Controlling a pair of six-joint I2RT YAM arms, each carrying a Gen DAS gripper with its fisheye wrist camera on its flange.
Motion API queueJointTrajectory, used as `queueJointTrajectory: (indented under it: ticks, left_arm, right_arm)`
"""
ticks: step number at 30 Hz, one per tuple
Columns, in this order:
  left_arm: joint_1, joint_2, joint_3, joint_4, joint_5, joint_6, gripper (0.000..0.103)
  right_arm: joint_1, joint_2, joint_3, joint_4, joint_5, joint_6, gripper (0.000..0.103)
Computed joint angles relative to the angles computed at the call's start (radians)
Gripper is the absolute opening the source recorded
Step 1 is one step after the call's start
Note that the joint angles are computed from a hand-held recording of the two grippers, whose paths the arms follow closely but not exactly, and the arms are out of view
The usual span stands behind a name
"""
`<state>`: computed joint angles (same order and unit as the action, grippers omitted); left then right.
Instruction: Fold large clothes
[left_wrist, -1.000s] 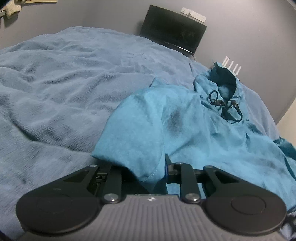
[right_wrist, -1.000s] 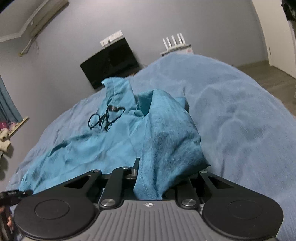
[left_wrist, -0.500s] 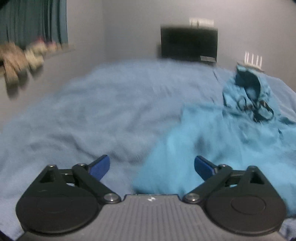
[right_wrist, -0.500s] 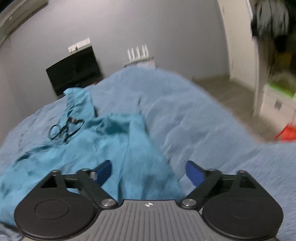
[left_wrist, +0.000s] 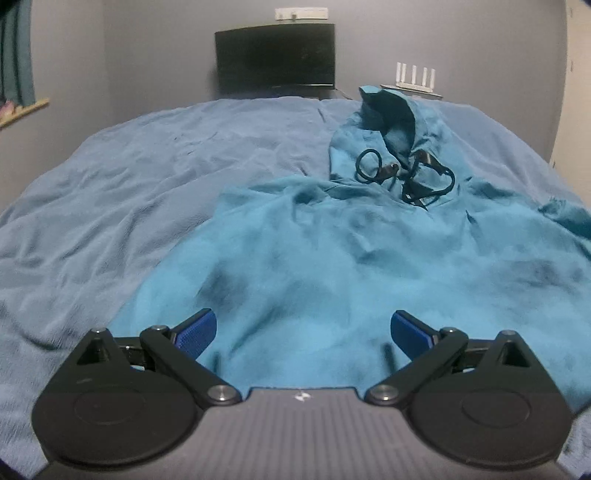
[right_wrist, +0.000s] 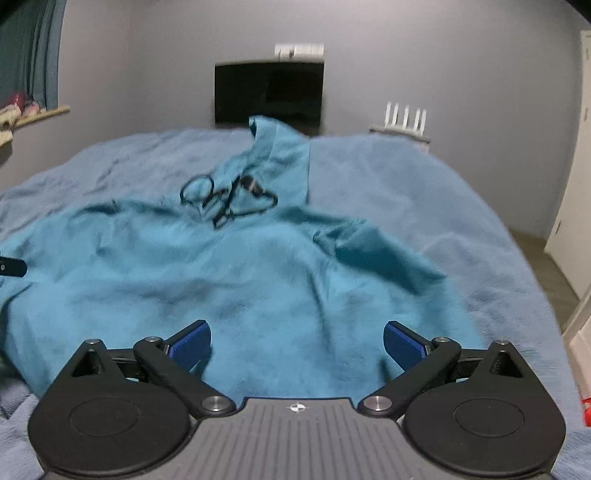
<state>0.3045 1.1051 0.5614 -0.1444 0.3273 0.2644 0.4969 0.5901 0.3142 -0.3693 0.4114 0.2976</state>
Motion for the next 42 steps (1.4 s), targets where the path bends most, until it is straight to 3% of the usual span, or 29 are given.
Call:
queueJointTrajectory:
  ticks: [7,10,16,21,24,27,30,33,35,42]
  left_arm:
    - [-0.123,0.234,0.017,0.202,-0.191,-0.002,0.102]
    - [-0.114,0.314,0.013,0.288,-0.190,0.008,0.103]
    - [-0.105,0.401,0.058,0.291,-0.179,0.011,0.103]
    - [-0.104,0.404,0.096,0.242,-0.185,0.018,0.103]
    - [-0.115,0.358,0.079,0.302,-0.175,0.038,0.103]
    - [-0.121,0.395,0.164,0.276,-0.163,0.032,0.103]
    - [-0.115,0.510,0.298,0.225,-0.157,-0.007,0.103]
    - [-0.115,0.638,0.395,0.209,-0.217,-0.038,0.103]
    - [-0.099,0.679,0.417,0.207,-0.200,-0.044,0.103]
    - [-0.069,0.727,0.458,0.196,-0.158,-0.057,0.103]
  right_arm:
    - [-0.166,0.261,-0.028,0.275,-0.110,-0.067,0.100]
    - [-0.245,0.416,-0.013,0.427,-0.148,-0.098,0.101]
    - [-0.414,0.756,0.101,0.632,-0.294,-0.158,0.101]
    - [-0.422,0.913,0.238,0.622,-0.294,-0.183,0.103]
    - [-0.428,0.824,0.249,0.591,-0.336,-0.178,0.101]
    - [-0.462,0.785,0.281,0.590,-0.432,-0.171,0.101]
    - [-0.487,0.890,0.429,0.553,-0.477,-0.127,0.099]
    - [-0.503,1.055,0.604,0.562,-0.514,-0.129,0.092]
    - [-0.508,1.172,0.737,0.541,-0.527,-0.148,0.085]
    - [-0.503,1.554,1.247,0.386,-0.538,-0.085,0.086]
